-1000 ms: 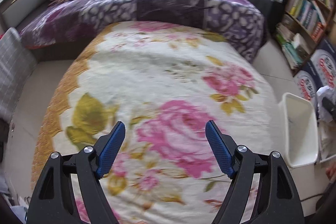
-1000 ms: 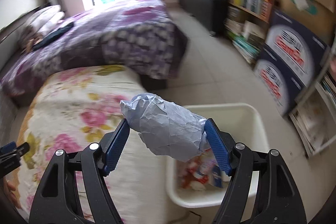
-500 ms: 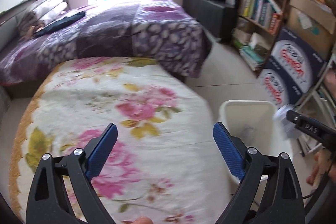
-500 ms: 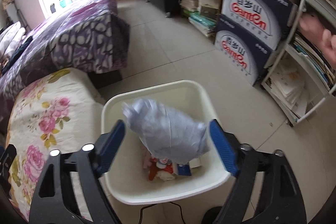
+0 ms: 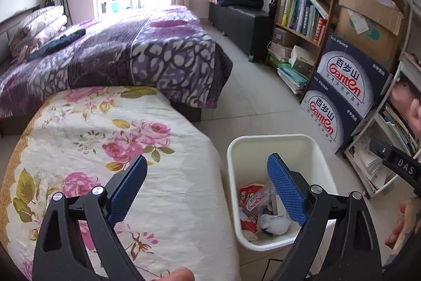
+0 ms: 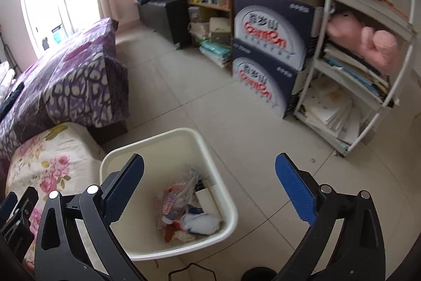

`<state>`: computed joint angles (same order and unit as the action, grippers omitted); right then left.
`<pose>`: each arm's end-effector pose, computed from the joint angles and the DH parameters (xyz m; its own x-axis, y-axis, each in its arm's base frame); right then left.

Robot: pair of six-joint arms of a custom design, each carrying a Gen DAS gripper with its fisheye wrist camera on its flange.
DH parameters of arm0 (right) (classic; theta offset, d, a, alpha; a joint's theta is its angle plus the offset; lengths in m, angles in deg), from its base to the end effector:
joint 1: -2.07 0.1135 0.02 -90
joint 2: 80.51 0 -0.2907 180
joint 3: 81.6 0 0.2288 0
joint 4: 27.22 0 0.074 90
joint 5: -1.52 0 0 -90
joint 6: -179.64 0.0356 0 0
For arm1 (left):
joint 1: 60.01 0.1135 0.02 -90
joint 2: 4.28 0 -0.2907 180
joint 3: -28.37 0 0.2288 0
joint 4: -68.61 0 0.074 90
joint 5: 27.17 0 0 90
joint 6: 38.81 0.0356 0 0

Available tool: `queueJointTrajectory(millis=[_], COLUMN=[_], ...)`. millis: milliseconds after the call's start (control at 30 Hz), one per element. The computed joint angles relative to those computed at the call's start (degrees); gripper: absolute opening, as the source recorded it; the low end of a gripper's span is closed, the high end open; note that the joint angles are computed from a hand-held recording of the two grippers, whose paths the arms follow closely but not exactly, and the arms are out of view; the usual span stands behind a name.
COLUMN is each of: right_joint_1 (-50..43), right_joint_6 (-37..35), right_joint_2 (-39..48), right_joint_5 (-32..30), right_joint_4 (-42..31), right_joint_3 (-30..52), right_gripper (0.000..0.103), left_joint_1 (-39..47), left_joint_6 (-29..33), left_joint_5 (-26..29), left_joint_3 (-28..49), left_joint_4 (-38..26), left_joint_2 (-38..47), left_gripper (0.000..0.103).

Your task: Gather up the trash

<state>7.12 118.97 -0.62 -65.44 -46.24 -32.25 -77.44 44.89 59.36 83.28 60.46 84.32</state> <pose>0.2356 0.0068 0.2022 -0.5768 0.4016 -0.7114 0.5212 0.8515 0.0580 0.2724 -0.0833 0.2041 -0.6607 0.0926 -0.7449 0.1846 0.9819 -0.0416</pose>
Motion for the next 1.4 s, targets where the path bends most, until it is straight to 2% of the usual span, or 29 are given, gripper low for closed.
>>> queueJointTrajectory(millis=[67,300,333,467,667,1033,1400], right_joint_1=[0.93,8.6,11.57,17.28,19.82,20.89,22.15], right_joint_6=[0.81,2.85,3.81,7.22,8.8,10.47,11.36], right_joint_2=[-1.62,-7.16,-7.99,-10.19,-11.11,-9.61,-8.54], right_joint_5=[2.59,15.34,19.12,24.72,25.79,25.38,25.04], right_joint_4=[-0.06,0.12,-0.01,-1.73,-3.16,-3.74,-3.59], right_joint_3=[-0.88,-5.13,-5.93,-7.07,-7.52,-7.1,-6.9], right_gripper=[0.096,0.096,0.096,0.096,0.096,0.096,0.096], left_joint_1=[-1.69,-5.73,-6.22,-7.24,-8.78,-6.69,-7.23], left_joint_6=[-0.47,-2.09,-1.84,-1.44,-1.21,-1.64,-1.72], left_joint_5=[-1.9,-8.75,-9.78,-11.3,-13.85,-10.89,-11.27], left_joint_3=[-0.87,-4.26,-4.73,-5.27,-6.34,-5.89,-5.7], left_joint_4=[0.52,2.81,3.09,1.7,1.01,-0.26,-0.42], left_joint_2=[-1.47,-6.45,-7.11,-9.37,-12.16,-10.7,-10.63], left_gripper=[0.096,0.096,0.096,0.096,0.096,0.096,0.096])
